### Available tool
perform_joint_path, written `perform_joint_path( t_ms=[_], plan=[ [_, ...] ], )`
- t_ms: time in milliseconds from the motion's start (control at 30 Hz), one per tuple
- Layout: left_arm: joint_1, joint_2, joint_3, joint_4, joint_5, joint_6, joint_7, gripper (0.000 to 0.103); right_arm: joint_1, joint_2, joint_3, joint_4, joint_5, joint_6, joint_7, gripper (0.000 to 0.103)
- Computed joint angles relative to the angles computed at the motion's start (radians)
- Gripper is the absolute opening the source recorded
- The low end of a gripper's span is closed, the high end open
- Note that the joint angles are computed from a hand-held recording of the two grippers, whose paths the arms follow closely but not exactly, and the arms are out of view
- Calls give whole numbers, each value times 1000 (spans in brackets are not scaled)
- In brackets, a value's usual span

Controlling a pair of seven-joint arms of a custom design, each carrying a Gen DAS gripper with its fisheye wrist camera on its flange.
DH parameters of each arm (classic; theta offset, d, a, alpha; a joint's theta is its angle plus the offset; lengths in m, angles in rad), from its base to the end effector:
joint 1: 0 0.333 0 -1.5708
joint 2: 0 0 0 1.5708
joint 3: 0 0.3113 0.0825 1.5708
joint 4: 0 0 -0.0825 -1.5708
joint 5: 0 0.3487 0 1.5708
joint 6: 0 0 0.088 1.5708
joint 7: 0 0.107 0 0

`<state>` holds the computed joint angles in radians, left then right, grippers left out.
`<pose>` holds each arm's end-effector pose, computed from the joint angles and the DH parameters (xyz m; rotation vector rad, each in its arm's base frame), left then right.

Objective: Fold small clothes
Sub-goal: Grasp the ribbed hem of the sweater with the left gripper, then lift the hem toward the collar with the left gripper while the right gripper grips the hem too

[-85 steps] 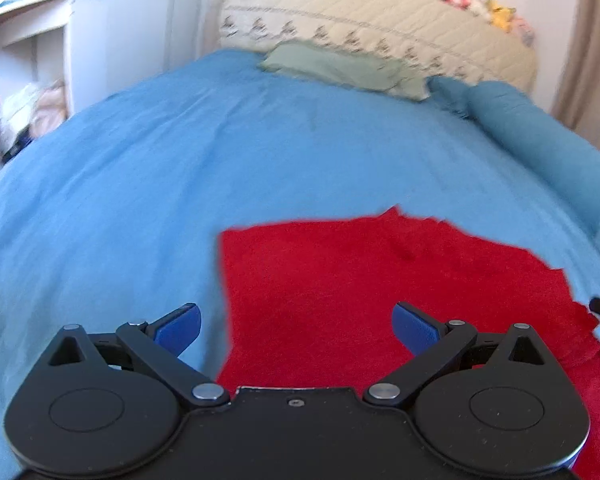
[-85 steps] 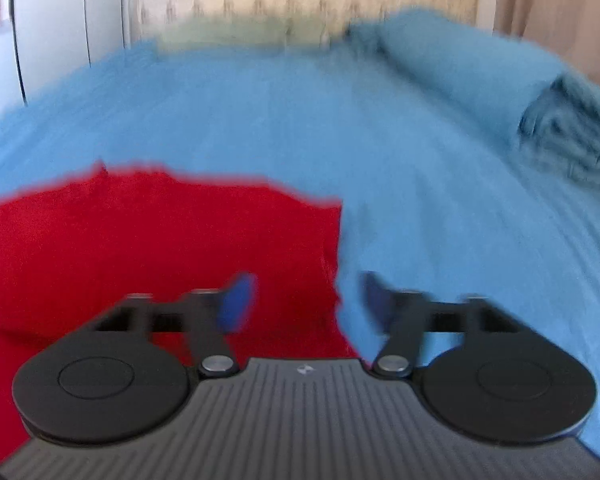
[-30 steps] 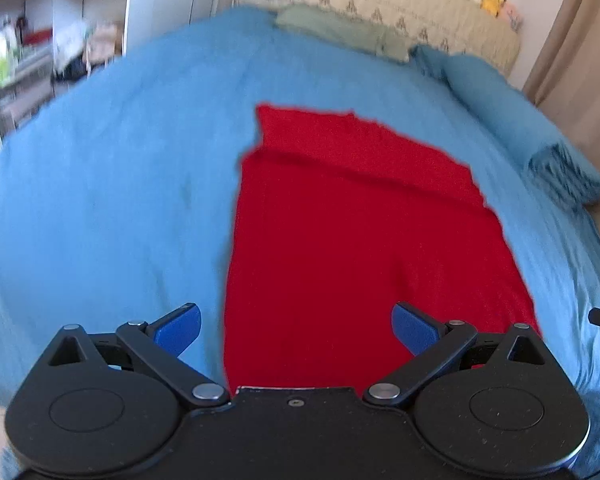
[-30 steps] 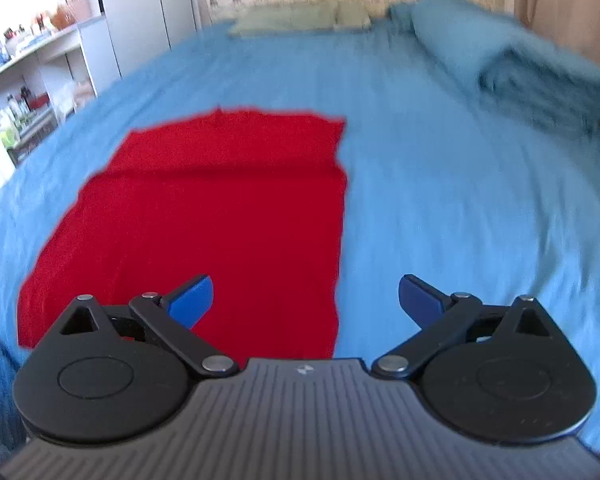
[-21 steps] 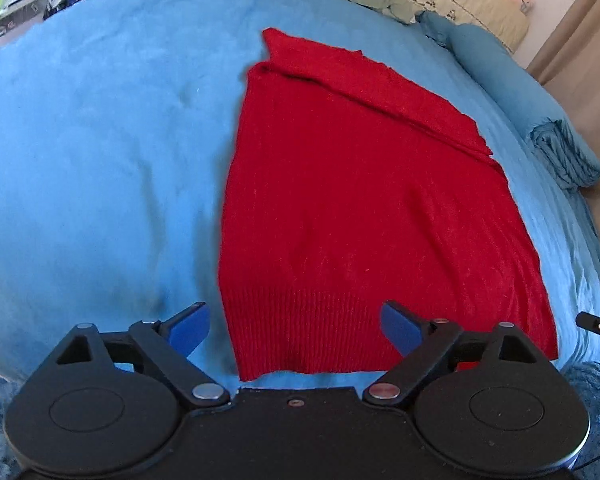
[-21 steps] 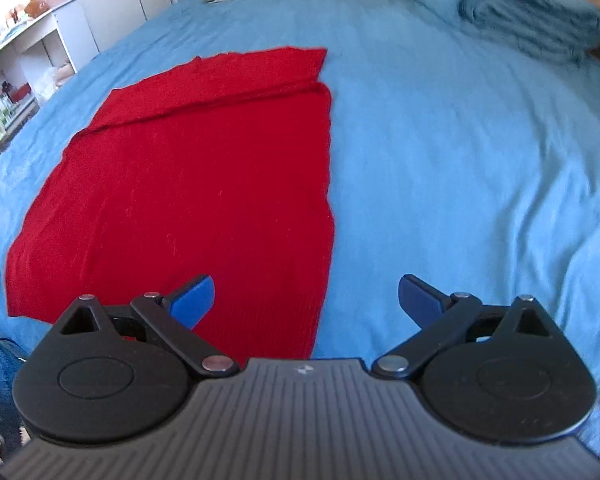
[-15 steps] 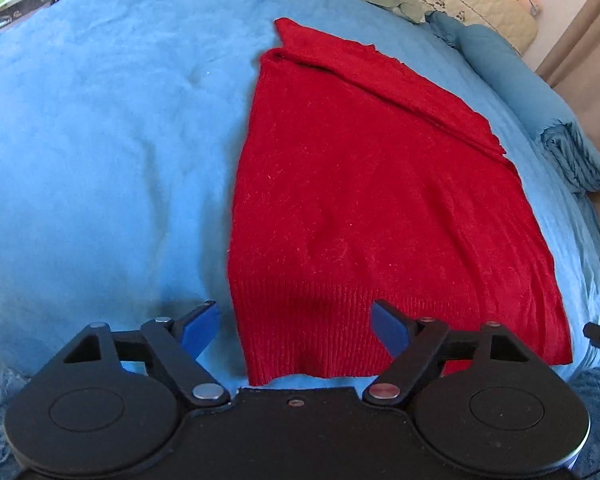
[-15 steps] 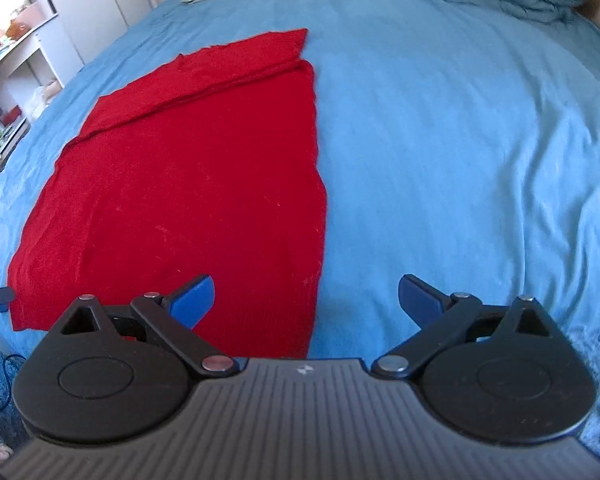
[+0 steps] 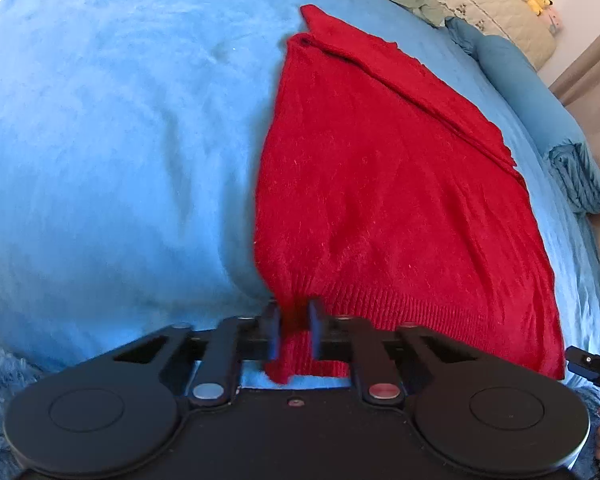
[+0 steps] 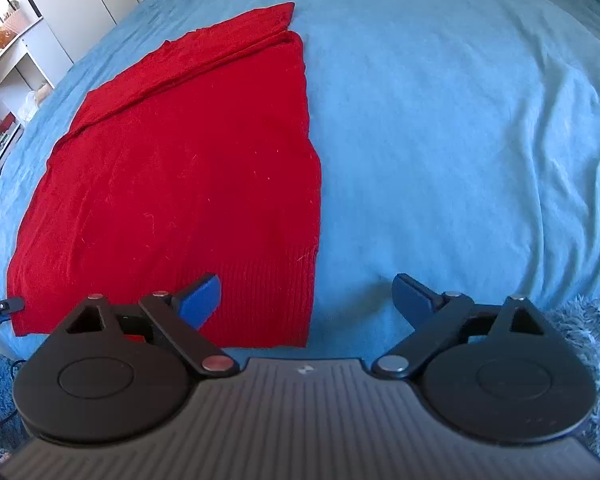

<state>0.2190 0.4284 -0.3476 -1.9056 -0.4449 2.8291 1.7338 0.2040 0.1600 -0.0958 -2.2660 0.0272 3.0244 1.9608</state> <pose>0.6372 -0.0380 0.3558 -2.2242 1.8822 -0.9074 0.5518 0.0593 0.3797 -1.5396 2.0920 -0.4137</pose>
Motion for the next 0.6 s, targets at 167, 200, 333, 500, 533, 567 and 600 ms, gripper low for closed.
perform_joint_path(
  t_ms=[167,200,333,500,533,567,600],
  plan=[
    [-50,-14,42,-13,85,17,-48,9,-5,11,9,24,12,-46,-13,91],
    [-51,-17,43,-16,95,21,-53,9,-5,12,9,27,9,-56,-14,89],
    [-39,-17,28,-22,102,27,-63,8,5,22,-3,38,-26,-74,10,87],
    [-39,-19,29,-20,116,22,-80,8,-18,30,34,46,29,-63,-50,69],
    [-39,-18,29,-18,119,20,-82,8,-20,32,39,46,39,-58,-66,62],
    [-40,-18,29,-17,121,19,-85,8,-20,35,43,48,48,-57,-80,56],
    [-38,-18,28,-15,121,17,-85,8,-21,38,47,51,58,-55,-93,44]
  ],
)
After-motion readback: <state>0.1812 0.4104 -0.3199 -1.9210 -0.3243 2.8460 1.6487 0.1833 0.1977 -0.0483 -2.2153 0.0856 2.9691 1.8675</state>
